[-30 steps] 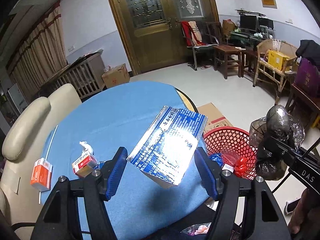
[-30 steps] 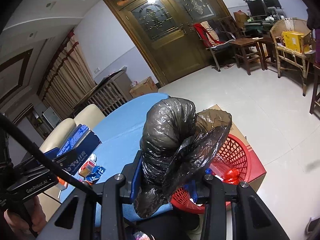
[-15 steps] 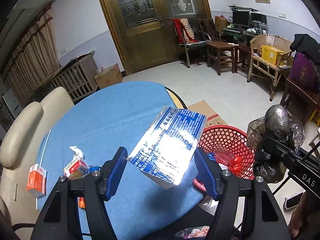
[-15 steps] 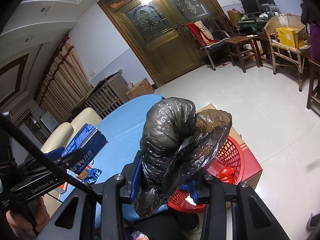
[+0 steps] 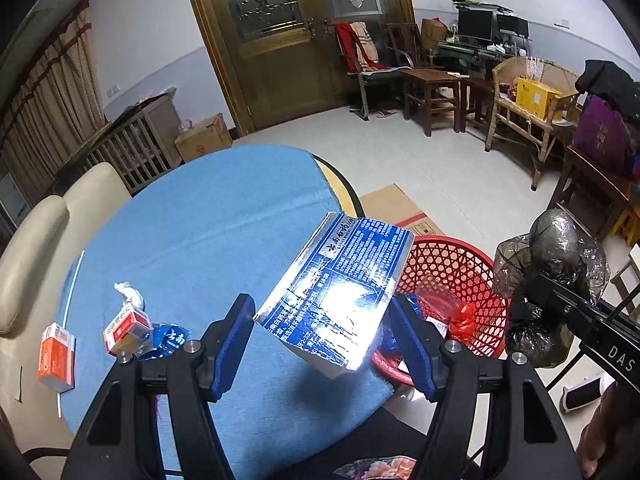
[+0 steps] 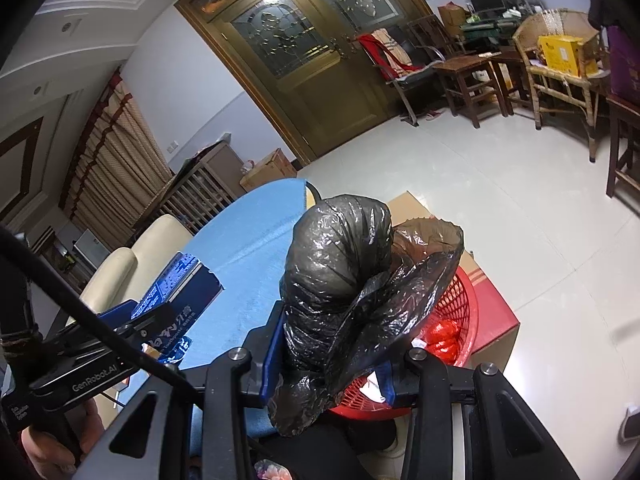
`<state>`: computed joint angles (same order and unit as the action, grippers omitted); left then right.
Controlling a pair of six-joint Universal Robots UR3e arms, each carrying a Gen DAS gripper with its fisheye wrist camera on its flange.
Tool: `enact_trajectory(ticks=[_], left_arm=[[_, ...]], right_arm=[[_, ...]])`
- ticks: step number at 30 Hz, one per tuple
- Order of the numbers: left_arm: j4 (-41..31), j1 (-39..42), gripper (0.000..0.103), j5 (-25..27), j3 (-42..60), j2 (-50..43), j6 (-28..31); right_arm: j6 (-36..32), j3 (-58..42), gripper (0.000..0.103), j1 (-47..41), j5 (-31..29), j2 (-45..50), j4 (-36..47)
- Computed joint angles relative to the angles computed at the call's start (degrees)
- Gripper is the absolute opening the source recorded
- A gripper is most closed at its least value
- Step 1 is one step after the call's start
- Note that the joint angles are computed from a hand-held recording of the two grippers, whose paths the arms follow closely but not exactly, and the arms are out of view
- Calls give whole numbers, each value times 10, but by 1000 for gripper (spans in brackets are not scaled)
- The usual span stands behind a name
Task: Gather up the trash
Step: 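Carry the black bag and blue carton toward the red basket with both tools, then open both tools over the red basket to drop the black bag and blue carton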
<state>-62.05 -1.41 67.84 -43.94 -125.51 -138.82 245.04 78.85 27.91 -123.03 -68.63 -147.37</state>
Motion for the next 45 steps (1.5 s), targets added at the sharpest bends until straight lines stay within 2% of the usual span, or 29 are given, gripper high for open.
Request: enact_trajectory(ticks=[10, 15, 17, 19, 22, 30, 39, 45], left_arm=[[-80, -12, 71, -32, 65, -44, 30], [-94, -23, 71, -42, 67, -57, 49], [-104, -26, 72, -48, 79, -67, 57], [-114, -31, 72, -50, 92, -80, 62], [-122, -35, 72, -47, 104, -91, 65], [-112, -7, 72, -41, 80, -77, 61], [-22, 72, 72, -20, 24, -30, 9], [-1, 131, 72, -33, 31, -18, -22]], right_arm=[[44, 82, 42, -37, 41, -27, -32], [53, 113, 43, -57, 68, -33, -42], [58, 117, 46, -67, 83, -32, -44], [56, 114, 53, -78, 98, -28, -44], [61, 113, 60, -77, 95, -21, -50], [52, 104, 60, -66, 85, -11, -53], [14, 1, 60, -43, 74, 31, -8], [-30, -163, 60, -15, 62, 105, 69]])
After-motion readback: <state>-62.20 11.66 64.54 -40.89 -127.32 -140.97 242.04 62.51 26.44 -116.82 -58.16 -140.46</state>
